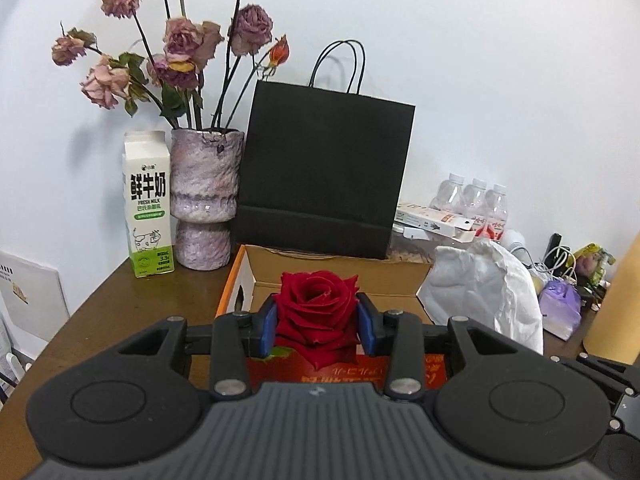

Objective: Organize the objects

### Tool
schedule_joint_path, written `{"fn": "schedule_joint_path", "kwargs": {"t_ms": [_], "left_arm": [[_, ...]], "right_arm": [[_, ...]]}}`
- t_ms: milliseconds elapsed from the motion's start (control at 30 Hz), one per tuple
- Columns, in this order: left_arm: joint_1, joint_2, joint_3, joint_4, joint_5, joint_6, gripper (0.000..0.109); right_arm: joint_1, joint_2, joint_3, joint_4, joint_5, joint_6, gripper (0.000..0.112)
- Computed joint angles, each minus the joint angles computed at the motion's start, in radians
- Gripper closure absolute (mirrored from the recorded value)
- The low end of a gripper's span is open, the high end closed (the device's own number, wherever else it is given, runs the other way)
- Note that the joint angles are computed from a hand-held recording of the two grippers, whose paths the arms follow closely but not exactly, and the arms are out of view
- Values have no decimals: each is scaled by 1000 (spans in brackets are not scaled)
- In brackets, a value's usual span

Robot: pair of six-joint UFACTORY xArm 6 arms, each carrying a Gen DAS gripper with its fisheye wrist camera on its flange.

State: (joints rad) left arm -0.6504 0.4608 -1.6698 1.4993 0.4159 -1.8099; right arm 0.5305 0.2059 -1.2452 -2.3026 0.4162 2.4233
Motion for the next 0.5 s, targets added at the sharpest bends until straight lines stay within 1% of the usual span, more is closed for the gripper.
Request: {"fn": "schedule_joint_path", "kwargs": {"t_ms": [233, 367, 500], "left_arm": [[12, 124, -164, -128, 11, 135, 69], [22, 200, -268, -227, 14, 246, 69], [32, 275, -371, -317, 23, 342, 69]], "right_arm": [[-32, 98, -142, 21, -49, -15, 107], [-58, 157, -234, 14, -96, 3, 107], [-83, 219, -321, 47, -138, -21, 107]]}}
